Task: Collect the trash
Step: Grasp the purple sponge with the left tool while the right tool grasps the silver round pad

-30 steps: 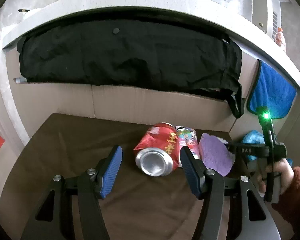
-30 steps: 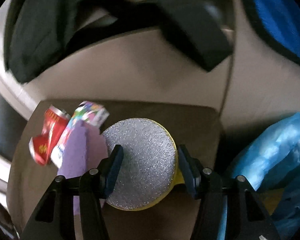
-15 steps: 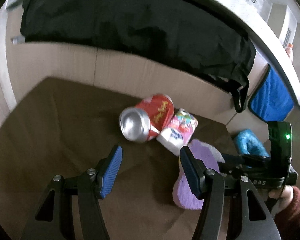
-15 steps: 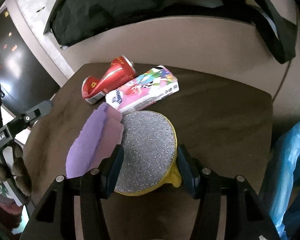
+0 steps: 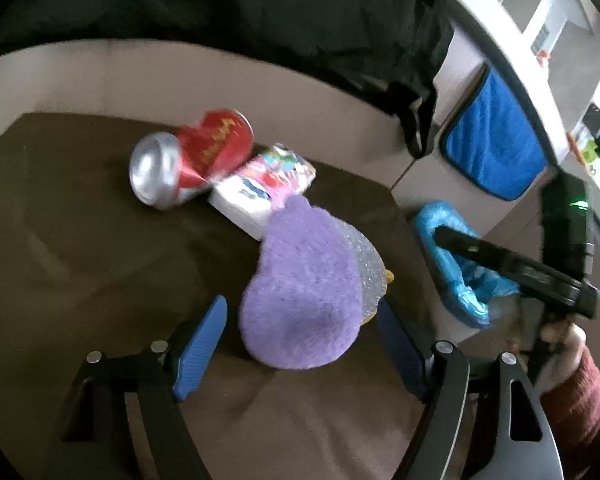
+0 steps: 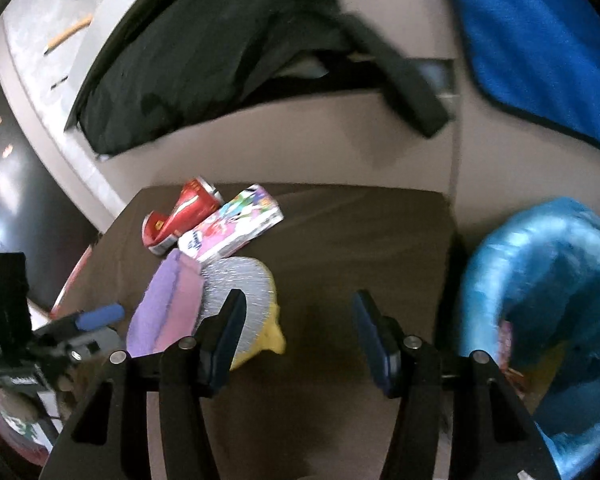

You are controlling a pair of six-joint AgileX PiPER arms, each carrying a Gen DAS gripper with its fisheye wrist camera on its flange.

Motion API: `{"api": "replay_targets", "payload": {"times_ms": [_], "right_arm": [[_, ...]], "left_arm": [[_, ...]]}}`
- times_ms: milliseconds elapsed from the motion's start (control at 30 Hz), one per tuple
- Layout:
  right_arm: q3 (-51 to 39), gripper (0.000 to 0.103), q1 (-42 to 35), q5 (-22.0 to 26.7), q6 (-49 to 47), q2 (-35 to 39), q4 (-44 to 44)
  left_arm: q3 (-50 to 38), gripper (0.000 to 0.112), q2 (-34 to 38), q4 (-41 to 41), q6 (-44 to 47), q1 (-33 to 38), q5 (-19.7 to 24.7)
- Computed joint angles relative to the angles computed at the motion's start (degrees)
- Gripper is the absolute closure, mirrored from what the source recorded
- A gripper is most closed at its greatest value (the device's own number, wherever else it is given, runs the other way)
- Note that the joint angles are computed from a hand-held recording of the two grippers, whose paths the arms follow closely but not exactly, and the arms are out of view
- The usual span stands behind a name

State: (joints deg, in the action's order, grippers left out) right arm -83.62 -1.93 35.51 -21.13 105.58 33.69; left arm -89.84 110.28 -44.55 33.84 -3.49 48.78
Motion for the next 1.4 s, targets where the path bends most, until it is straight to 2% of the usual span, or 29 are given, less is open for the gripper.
{"api": "replay_targets", "payload": {"times_ms": [67, 233, 300, 367, 667, 767, 933, 1033, 1167, 1333, 1400], "right_arm": [[2.1, 0.05, -1.1, -0.4, -1.5, -1.7, 1.7], [8.1, 0.049, -3.3, -2.6, -5.4, -5.8, 4.0], [9.5, 0.049, -3.6, -3.2, -6.2, -6.6, 3.4], [10.2, 0.049, -3.5, -3.2, -6.5, -6.9, 3.0], [5.7, 0.047, 3.1, -0.4, -3.9, -2.7, 0.9], [1.4, 0.047, 6.5, 0.3, 0.9, 1.0, -3.8], [-4.8, 0.047, 10.3, -0.3, 13.9, 6.1, -15.2], [-8.5, 0.047, 11.1, 0.3, 19.2, 9.1, -19.7], [-12.9, 0.045, 11.3, 2.5, 20.4, 12.2, -19.0], [-14.7, 0.046, 13.6, 2.0, 24.3, 13.6, -24.7], [-13.5, 0.052, 14.3, 0.8, 24.8, 13.0, -25.9]], "left_arm": [[-1.2, 0.03, 1.1, 2.2, -3.3, -1.6, -0.7], [-4.1, 0.029, 3.2, 10.0, -13.0, -4.8, -3.6], [-4.7, 0.03, 3.6, 11.2, -14.7, -4.8, -3.2], [-5.7, 0.04, 4.0, 13.0, -16.5, -4.5, -1.4], [0.3, 0.042, -3.4, 11.0, -13.0, 2.1, -2.7], [1.5, 0.042, -5.1, 11.9, -12.4, 4.9, -4.1], [6.0, 0.042, -9.3, 20.6, -14.8, 6.4, -11.6], [6.6, 0.042, -9.6, 19.4, -12.9, 8.1, -12.0], [6.4, 0.042, -8.5, 15.7, -9.9, 10.0, -11.0], [6.3, 0.042, -7.5, 15.1, -10.9, 9.9, -11.1], [6.5, 0.042, -7.6, 14.6, -10.6, 10.3, -11.1]]}}
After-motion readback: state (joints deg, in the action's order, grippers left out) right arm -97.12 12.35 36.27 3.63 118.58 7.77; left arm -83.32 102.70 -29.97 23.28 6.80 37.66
